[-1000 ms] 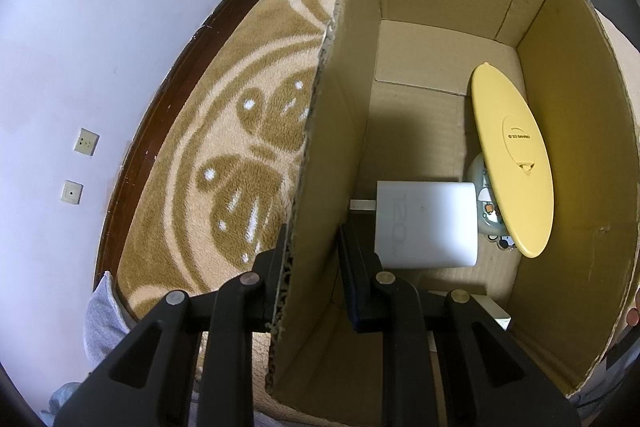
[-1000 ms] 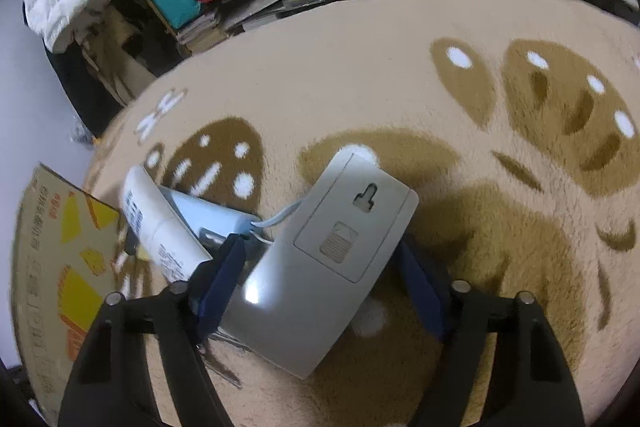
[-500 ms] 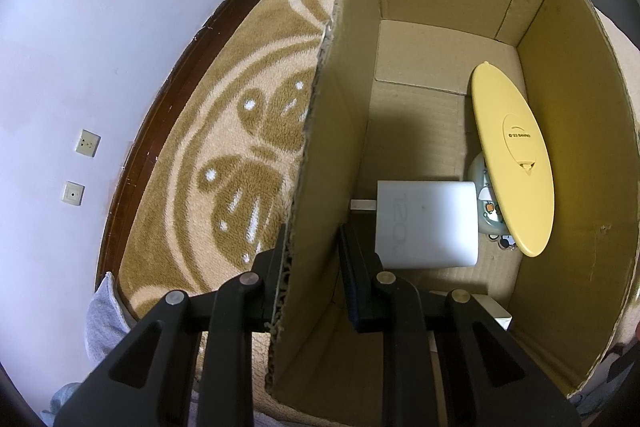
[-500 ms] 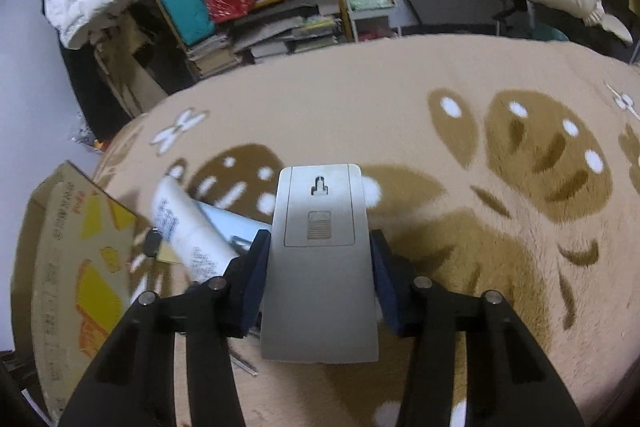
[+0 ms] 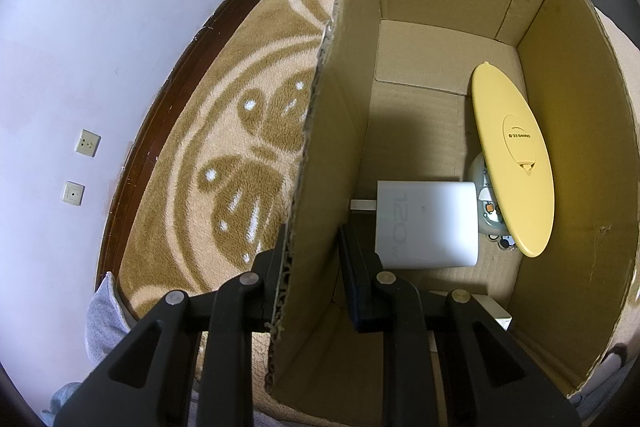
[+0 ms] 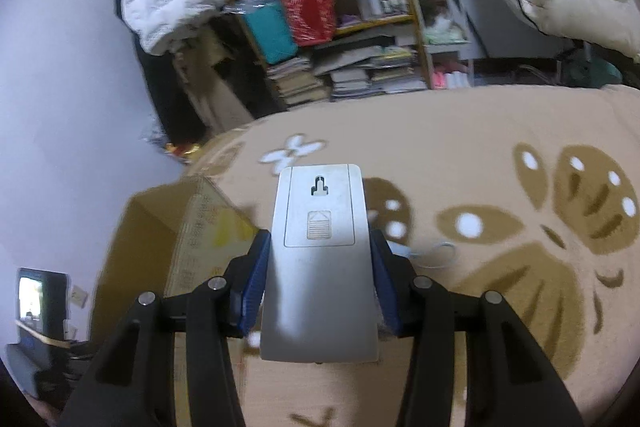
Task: Organize rigid objects
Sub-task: 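Lift the white device and carry it over the box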
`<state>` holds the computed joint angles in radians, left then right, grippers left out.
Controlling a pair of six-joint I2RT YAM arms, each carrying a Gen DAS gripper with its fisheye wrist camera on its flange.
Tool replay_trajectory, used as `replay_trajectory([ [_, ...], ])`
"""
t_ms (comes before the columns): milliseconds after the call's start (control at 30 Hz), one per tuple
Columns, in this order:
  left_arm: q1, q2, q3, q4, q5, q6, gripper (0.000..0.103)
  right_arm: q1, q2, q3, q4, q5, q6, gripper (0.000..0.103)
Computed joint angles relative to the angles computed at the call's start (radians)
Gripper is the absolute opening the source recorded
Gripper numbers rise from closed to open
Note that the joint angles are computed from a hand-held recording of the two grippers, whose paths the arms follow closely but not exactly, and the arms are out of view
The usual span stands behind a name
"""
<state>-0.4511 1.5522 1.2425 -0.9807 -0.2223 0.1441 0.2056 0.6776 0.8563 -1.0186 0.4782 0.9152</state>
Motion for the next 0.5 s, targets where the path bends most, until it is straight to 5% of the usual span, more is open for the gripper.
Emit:
replay_trajectory([
  [500, -0.004, -0.005, 0.002, -0.003, -0.003, 0.006, 0.02, 0.318, 0.248, 0.112, 0.16, 0.089, 0.071, 0.051],
])
